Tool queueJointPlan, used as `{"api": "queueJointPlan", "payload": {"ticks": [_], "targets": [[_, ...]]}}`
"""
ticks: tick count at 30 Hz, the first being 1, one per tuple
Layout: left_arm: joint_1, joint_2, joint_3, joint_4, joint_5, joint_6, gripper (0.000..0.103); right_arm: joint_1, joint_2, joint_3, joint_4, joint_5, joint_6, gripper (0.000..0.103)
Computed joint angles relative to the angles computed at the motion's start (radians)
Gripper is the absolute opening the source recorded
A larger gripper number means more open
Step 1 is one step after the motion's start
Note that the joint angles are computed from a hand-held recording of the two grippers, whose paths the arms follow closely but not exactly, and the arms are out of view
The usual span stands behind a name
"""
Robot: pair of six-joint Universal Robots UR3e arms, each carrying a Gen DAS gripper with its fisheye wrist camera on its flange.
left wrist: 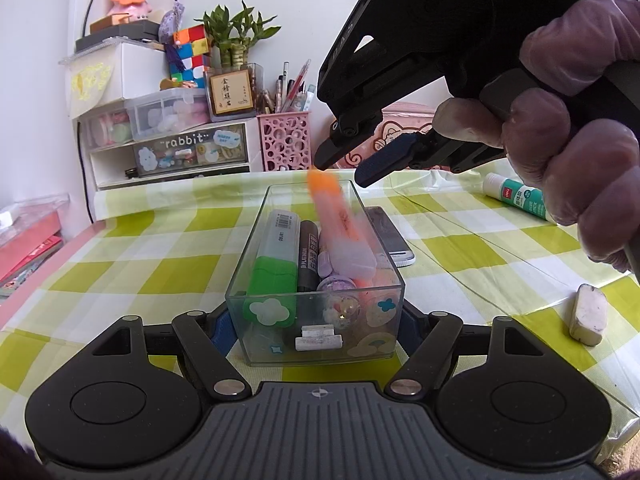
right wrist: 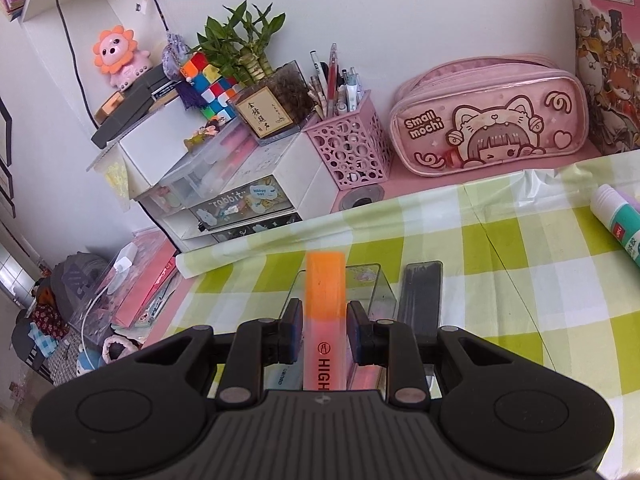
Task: Organize stationery
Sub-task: 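Lift the orange highlighter and lower it into the clear box, then release, then grasp the white glue stick with teal label using the right gripper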
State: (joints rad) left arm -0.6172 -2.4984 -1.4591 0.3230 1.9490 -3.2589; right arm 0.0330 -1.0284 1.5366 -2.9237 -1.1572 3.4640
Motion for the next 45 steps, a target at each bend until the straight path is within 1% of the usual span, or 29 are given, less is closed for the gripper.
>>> {"api": "queueJointPlan", "payload": {"ticks": [3,6,10,12,14,16,18,21,23,27,30,32,34,36,38,40,45], "targets": [[0.000,-0.002,0.001,0.001,0.000,0.001,0.074,-0.006,-0.014,0.018,0.001,0.002,-0.008,0.024],[0.000,-0.002,0.002,0.000,0.001,0.002,0.074,-0.007,-0.042,0.044,-0.010,-0.015,-0.013,0.028],[0.000,-0.001,0.001,-0.001,0.001,0.001,0.074,-0.017,-0.086,0.093,-0.029,-0.017,-0.026,0.032],[0.004,0.008,0.006,-0.032,-0.004,-0.009,0.074,-0.019,-0.105,0.117,-0.034,-0.029,-0.040,0.037],[0.013,0.022,0.010,-0.073,-0.017,-0.038,0.078,-0.022,-0.118,0.137,-0.042,-0.036,-0.052,0.041],[0.030,0.038,-0.002,-0.089,-0.050,-0.058,0.078,-0.026,-0.126,0.153,-0.047,-0.049,-0.061,0.044],[0.035,0.044,-0.006,-0.096,-0.062,-0.060,0.078,-0.027,-0.135,0.170,-0.055,-0.069,-0.081,0.051],[0.032,0.040,0.018,-0.113,-0.061,-0.033,0.076,-0.033,-0.156,0.208,-0.082,-0.121,-0.118,0.062],[0.031,0.039,0.035,-0.135,-0.061,-0.024,0.076,-0.043,-0.169,0.235,-0.110,-0.162,-0.137,0.066],[0.038,0.046,0.048,-0.180,-0.079,-0.027,0.077,-0.045,-0.171,0.265,-0.191,-0.313,-0.207,0.076],[0.038,0.050,0.063,-0.214,-0.081,-0.024,0.078,-0.044,-0.157,0.269,-0.231,-0.416,-0.285,0.081],[0.040,0.047,0.086,-0.245,-0.081,-0.021,0.079,-0.050,-0.145,0.274,-0.250,-0.457,-0.331,0.083],[0.042,0.041,0.106,-0.264,-0.083,-0.023,0.081,-0.063,-0.129,0.276,-0.256,-0.466,-0.354,0.084],[0.053,0.045,0.107,-0.278,-0.103,-0.035,0.082,-0.083,-0.108,0.273,-0.251,-0.456,-0.351,0.084],[0.067,0.056,0.096,-0.285,-0.131,-0.053,0.083,-0.107,-0.085,0.261,-0.236,-0.424,-0.345,0.084],[0.065,0.053,0.103,-0.292,-0.128,-0.046,0.083,-0.123,-0.065,0.238,-0.194,-0.407,-0.342,0.084],[0.061,0.050,0.125,-0.327,-0.114,-0.062,0.088,-0.141,-0.027,0.188,-0.122,-0.420,-0.354,0.084]]}}
